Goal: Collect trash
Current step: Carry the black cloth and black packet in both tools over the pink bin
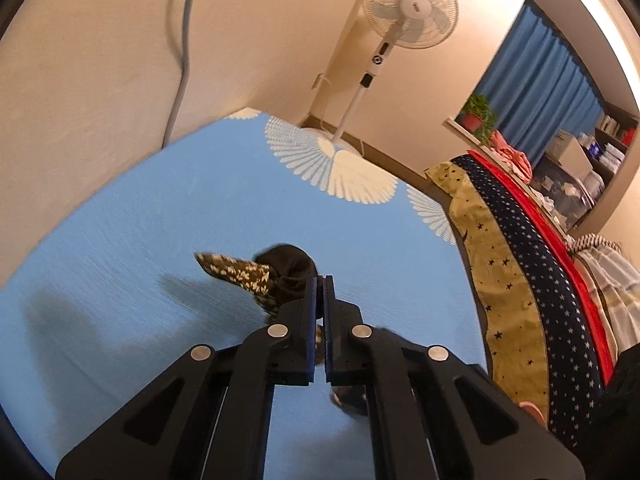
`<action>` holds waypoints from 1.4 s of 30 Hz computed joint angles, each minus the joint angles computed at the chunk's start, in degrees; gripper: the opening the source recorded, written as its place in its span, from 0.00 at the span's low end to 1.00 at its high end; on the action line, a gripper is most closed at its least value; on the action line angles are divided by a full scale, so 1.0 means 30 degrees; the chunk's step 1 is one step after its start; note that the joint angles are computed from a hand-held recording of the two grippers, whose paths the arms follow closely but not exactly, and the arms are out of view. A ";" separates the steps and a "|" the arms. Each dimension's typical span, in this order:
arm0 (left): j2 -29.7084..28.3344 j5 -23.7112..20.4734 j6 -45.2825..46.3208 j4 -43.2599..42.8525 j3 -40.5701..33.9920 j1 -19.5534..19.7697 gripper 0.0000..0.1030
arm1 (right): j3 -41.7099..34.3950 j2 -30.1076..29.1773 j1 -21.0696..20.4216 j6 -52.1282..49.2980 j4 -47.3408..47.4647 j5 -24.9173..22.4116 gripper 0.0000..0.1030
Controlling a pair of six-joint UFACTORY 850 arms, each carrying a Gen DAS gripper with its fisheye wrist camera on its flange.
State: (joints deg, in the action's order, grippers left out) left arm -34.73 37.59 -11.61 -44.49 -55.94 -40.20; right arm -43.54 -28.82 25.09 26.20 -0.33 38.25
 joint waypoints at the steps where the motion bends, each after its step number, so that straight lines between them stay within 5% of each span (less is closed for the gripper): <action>1: 0.0155 0.0048 0.0261 -0.0161 0.0106 -0.0147 0.03 | 0.0241 0.0252 0.0043 -0.0206 0.0217 0.0041 0.02; 27: 0.3370 0.1306 0.4869 -0.3622 0.2544 -0.4201 0.03 | 0.6755 0.8134 0.1036 -0.4227 0.5750 0.0700 0.02; 42: 0.3325 0.1173 0.5861 -0.3782 0.1875 -0.5526 0.03 | 0.9689 1.2125 -0.0083 -0.5741 0.7627 0.0443 0.02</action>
